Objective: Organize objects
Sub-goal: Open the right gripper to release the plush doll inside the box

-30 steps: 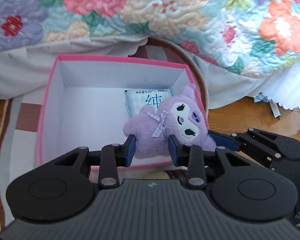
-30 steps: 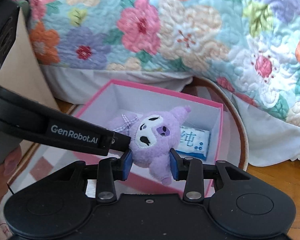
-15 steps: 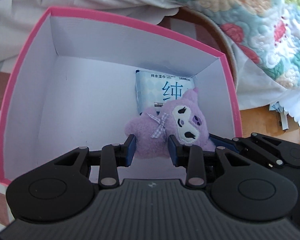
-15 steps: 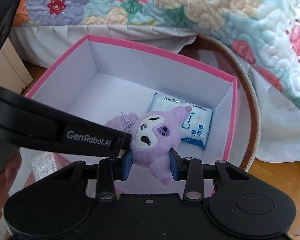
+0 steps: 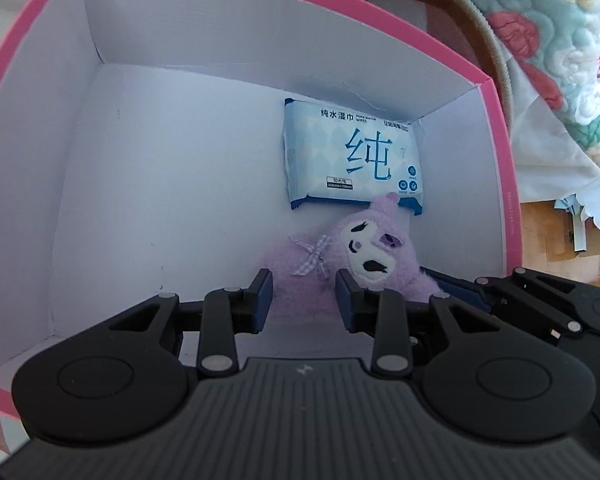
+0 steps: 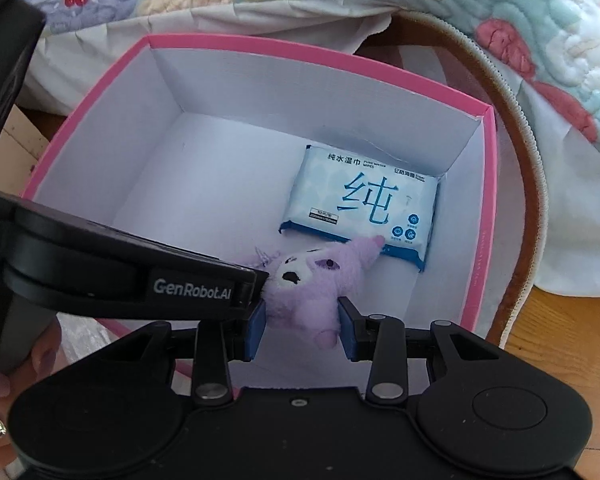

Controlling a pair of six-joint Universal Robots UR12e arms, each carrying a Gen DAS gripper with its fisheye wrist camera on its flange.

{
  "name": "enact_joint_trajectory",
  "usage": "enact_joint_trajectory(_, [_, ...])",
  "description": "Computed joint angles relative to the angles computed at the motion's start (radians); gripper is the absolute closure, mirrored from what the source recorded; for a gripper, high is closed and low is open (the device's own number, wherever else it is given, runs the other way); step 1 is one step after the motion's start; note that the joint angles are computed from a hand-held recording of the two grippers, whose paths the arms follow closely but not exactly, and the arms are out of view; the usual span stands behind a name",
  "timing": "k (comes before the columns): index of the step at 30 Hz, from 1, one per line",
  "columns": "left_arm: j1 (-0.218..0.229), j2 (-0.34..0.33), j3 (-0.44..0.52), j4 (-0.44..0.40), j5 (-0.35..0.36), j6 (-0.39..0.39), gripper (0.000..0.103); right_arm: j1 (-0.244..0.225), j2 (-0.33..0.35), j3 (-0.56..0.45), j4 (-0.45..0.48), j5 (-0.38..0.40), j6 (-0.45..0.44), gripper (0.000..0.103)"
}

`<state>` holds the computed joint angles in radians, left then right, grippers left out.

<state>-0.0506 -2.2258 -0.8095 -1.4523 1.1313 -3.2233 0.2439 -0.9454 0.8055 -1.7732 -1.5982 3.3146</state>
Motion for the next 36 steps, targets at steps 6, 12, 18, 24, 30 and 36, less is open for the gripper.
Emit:
enact_joint_trajectory(6, [-0.004,-0.007,0.003,0.011,-0.01,-0.014,0.071,0.0,-0.011,0.022,-0.021,-0.016,-0.019,0.059])
enact_joint_trajectory(12, [-0.013,-0.015,0.009,0.011,0.001,-0.019,0.071,-0.005,-0.043,0.063,-0.064,0.027,-0.092,0.058])
enact_joint_trajectory(18, [-0.03,-0.006,-0.015,0.055,0.043,-0.023,0.075,-0.005,-0.064,0.095,-0.096,-0.002,-0.159,0.09])
enact_joint_trajectory(24, [-0.036,-0.002,-0.026,0.084,0.02,-0.046,0.078,-0.001,-0.102,0.158,-0.172,-0.04,-0.149,0.089])
enact_joint_trajectory(30, [-0.03,0.026,-0.038,0.115,0.059,-0.012,0.078,-0.015,-0.172,0.251,-0.299,0.021,-0.09,0.086])
enact_joint_trajectory(36, [-0.018,0.071,-0.052,0.099,0.082,0.036,0.078,-0.01,-0.219,0.304,-0.378,0.049,-0.059,0.082])
